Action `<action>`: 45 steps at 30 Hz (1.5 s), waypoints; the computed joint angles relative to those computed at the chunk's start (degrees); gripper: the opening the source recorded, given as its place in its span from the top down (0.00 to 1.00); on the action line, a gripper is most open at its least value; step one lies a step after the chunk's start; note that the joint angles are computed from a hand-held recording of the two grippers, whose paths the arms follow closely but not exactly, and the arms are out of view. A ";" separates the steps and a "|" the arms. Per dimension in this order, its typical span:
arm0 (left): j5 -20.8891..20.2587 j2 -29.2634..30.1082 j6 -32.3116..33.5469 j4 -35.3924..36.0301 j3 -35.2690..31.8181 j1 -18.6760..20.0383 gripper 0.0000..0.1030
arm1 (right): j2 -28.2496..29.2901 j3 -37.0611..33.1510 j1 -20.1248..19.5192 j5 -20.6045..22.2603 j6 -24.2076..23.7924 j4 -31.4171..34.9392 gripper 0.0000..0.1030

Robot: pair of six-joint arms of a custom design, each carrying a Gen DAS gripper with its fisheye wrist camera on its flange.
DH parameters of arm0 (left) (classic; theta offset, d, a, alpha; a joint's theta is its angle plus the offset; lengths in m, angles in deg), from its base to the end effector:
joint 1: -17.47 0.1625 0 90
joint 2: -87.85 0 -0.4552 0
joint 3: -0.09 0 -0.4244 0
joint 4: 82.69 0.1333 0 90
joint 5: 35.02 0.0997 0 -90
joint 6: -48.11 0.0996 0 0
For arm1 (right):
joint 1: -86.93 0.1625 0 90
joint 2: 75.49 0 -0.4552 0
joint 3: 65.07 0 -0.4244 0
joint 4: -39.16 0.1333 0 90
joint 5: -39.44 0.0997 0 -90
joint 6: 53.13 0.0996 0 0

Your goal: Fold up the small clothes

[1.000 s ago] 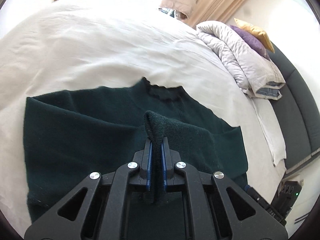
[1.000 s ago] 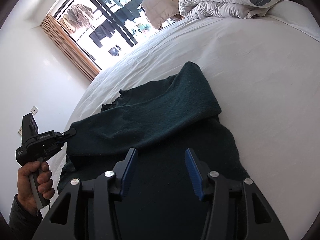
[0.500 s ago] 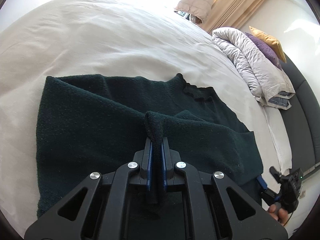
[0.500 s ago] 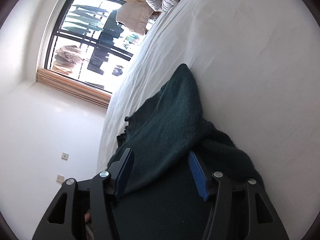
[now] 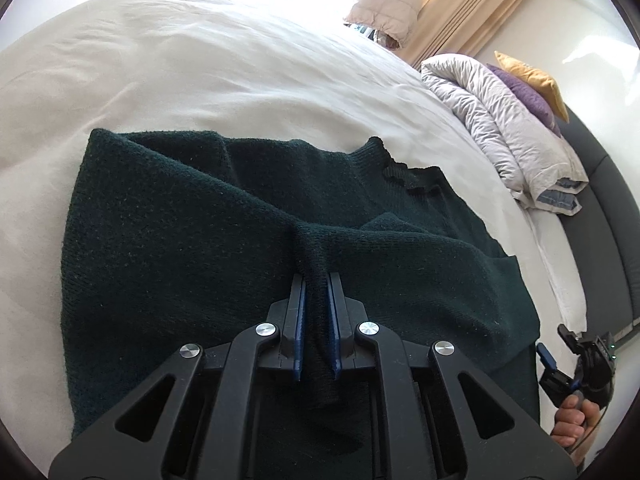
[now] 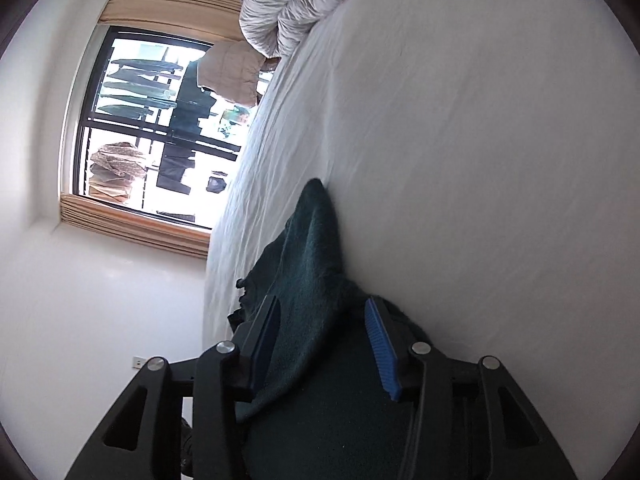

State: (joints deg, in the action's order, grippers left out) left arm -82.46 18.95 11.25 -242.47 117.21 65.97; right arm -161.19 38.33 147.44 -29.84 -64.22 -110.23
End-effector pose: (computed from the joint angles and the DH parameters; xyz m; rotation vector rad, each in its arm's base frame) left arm -0.2250 -0.5571 0.2391 -0.0876 2.6119 -1.0259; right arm -0.1363 -0.5833 0.4841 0.2574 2.8184 -1.1873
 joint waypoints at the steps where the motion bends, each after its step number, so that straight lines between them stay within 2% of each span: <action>1: -0.47 0.02 0.60 -2.00 0.61 0.21 0.88 | -0.57 0.23 0.59 0.05 -0.82 -0.87 0.52; 4: -1.06 0.14 1.25 -4.02 1.07 0.47 0.88 | -0.47 -0.66 3.31 0.53 -4.23 -0.34 0.52; 8: -1.33 0.51 2.85 -6.58 1.50 0.64 0.88 | 4.48 -3.82 8.08 -3.97 -8.83 3.07 0.52; 11: -3.07 0.49 3.97 -9.39 2.14 1.34 0.88 | 9.43 -7.14 9.18 -9.90 -7.10 4.36 0.52; 12: -3.37 0.56 4.21 -9.95 2.24 1.46 0.88 | 10.57 -7.96 8.99 -11.51 -6.98 4.26 0.60; 13: -3.50 0.66 4.46 -10.35 2.26 1.54 0.88 | 11.21 -8.37 8.46 -12.31 -7.26 3.77 0.73; 14: -3.38 0.85 4.90 -10.67 2.24 1.55 0.88 | 11.81 -9.09 8.18 -12.92 -7.47 3.95 0.78; 16: -3.28 1.20 5.69 -11.62 2.28 1.63 0.88 | 12.24 -10.32 7.51 -12.72 -7.34 4.90 1.00; 19: -4.40 0.87 6.40 -13.10 2.72 1.55 0.87 | 12.31 -11.14 6.35 -11.42 -5.95 5.03 1.00; 21: -3.64 -0.16 5.82 -11.32 3.24 0.49 0.87 | 11.24 -9.98 6.82 -13.26 -6.68 2.65 1.00; 23: -4.54 -0.77 4.04 -9.17 3.52 -0.21 0.85 | 10.33 -8.80 7.22 -15.20 -8.07 1.02 1.00; 24: -5.45 -1.05 2.71 -8.55 3.69 -0.41 0.84 | 9.89 -8.24 7.35 -15.77 -8.24 0.68 0.96; 25: -7.05 -1.31 2.70 -9.59 4.11 -0.55 0.82 | 9.25 -7.41 7.60 -16.18 -8.62 0.23 0.82; 26: -8.54 -1.28 3.54 -11.28 4.50 -0.82 0.74 | 8.54 -6.38 8.00 -16.13 -9.59 -0.21 0.72; 27: -10.06 -1.02 4.57 -12.91 4.71 -1.07 0.63 | 7.60 -4.61 8.73 -16.00 -10.03 -1.06 0.52; 28: -11.30 -0.77 5.33 -14.29 4.83 -1.18 0.56 | 6.77 -3.35 9.22 -15.40 -10.86 -0.83 0.44; 29: -12.10 -0.47 6.24 -16.11 5.01 -1.31 0.49 | 6.18 -2.34 9.97 -14.68 -12.06 0.06 0.44; 32: -12.21 0.22 7.48 -17.67 4.99 -1.42 0.48 | 5.28 -0.01 12.04 -13.94 -16.24 2.76 0.44; 36: -9.00 0.59 4.51 -13.10 3.21 -1.41 0.48 | 5.12 2.15 13.64 -14.01 -17.93 2.21 0.44; 38: -6.63 1.05 5.12 -9.93 1.59 -2.32 0.49 | 5.22 2.55 13.80 -14.28 -17.54 1.83 0.44; 41: -0.07 2.37 11.74 -7.17 0.05 -5.85 0.72 | 4.78 2.37 13.82 -14.48 -18.41 2.64 0.44; 43: 5.09 3.57 15.57 -7.52 0.79 -8.89 0.78 | 4.76 1.52 14.84 -15.52 -20.09 2.24 0.44; 44: 9.10 4.61 16.97 -7.79 1.49 -10.69 0.83 | 5.17 0.52 15.82 -16.50 -21.20 2.68 0.44; 45: 12.85 5.97 19.18 -9.58 2.49 -12.53 0.83 | 5.53 -0.60 16.72 -17.62 -22.47 3.59 0.44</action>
